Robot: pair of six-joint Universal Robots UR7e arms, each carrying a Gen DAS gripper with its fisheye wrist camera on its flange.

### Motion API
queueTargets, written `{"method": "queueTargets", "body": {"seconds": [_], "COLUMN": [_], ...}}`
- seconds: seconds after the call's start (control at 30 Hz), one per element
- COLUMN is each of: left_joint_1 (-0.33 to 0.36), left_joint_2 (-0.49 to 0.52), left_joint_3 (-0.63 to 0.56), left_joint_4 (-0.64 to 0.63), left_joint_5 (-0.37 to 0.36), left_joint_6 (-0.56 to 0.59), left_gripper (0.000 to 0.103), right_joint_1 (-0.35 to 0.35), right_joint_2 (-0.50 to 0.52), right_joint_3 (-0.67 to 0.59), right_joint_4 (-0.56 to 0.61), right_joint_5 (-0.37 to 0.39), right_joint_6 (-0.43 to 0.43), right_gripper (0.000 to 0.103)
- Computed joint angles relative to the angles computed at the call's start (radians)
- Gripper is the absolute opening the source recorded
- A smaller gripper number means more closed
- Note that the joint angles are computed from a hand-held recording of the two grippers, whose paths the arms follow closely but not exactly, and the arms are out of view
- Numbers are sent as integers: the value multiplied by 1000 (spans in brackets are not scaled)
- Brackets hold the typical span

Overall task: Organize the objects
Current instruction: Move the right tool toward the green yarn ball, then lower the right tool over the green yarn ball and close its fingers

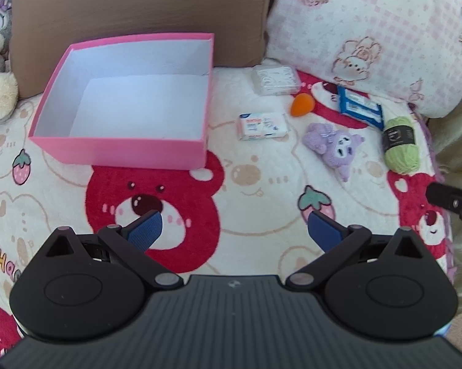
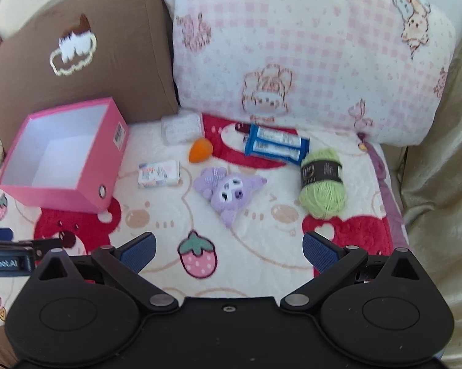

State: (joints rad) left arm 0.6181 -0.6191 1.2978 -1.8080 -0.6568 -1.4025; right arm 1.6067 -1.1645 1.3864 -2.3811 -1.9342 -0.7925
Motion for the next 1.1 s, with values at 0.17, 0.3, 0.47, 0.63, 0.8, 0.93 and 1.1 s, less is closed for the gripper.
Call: {"method": "queueTargets", "body": {"seconds": [0.17,0.3,0.47,0.63,0.8,0.93,1.1], "left_joint_1": [-23,-27,-14,23,54,84,121], "left_joint_2": [33,71,107,174,274,348,467], "left_joint_3": [-64,-132,-166,-268,-417,-531,-723], "left_joint_4": [14,-16,-215,-280,-258,-313,-321], "left_joint_5": [82,119,89,7,-6,-56,-102], "left_joint_6": [76,176,388,489,589,686,770], "left_gripper": [101,101,102,102,101,101,101], "right_joint_1": [-34,-42,-39,-56,-101,-146,-170], "right_joint_2": [-28,-9,4,50,105,155,220], "right_joint_3": [-16,-92,-114,-145,-185,-269,-357], "right_joint_4": [-31,46,35,-29,-90,-35,11], "right_joint_5": [177,204,166,151,186,240,240], "right_joint_6": [-18,-22,-102,-168,-253,-231,-215], "right_gripper": [102,102,102,102,102,101,101]}}
